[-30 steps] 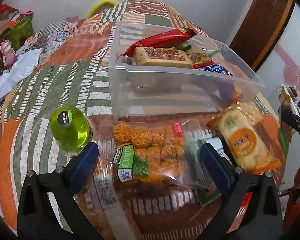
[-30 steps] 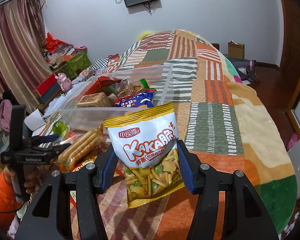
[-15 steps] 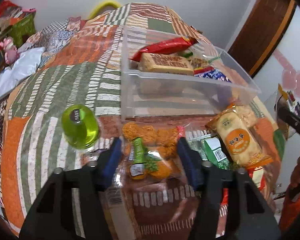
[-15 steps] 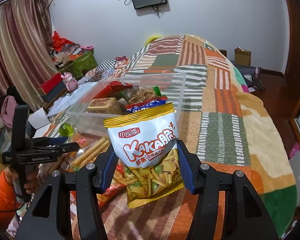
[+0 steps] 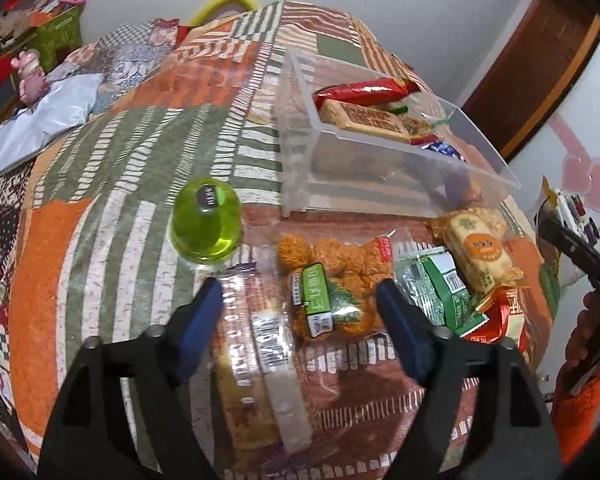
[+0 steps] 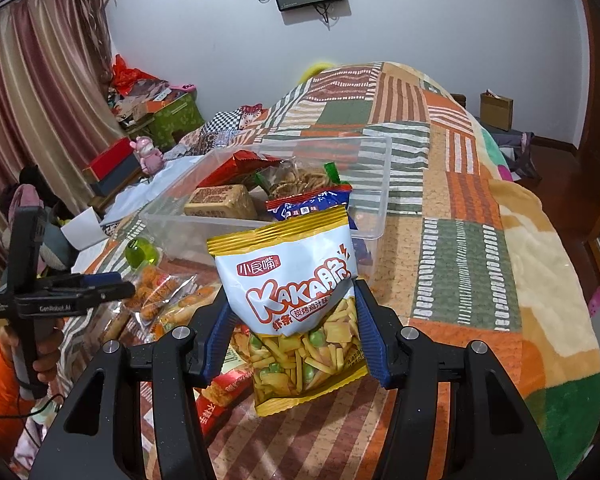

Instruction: Organize snacks

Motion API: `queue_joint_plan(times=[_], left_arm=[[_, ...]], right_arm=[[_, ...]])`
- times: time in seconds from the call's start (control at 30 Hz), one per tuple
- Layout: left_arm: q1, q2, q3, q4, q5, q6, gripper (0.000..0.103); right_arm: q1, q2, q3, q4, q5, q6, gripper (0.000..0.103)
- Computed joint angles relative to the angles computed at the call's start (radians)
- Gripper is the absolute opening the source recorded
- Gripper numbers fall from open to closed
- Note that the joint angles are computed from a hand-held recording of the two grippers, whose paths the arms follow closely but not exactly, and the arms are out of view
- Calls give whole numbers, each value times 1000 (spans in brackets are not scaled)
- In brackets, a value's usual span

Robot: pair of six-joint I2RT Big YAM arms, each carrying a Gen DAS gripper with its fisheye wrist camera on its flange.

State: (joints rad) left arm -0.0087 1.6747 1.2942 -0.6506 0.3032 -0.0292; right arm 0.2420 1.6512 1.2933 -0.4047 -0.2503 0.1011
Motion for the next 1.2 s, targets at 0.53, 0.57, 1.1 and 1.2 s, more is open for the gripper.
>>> queue_joint_plan(times=[0.53,0.57,1.1,1.2], left_arm=[[-51,42,60,-36,-64,81,94],[-39,25,40,-32,-65,73,94],[59,-172,-165,74,-65,1,87],[67,-164,-170,47,-84,18,80]], right_arm=[[-8,3,-1,-10,-5,6,53],[-9,3,-1,-11,-5,7,53],[5,12,9,-12,-10,2,53],[5,13,8,-12,-15,7,53]])
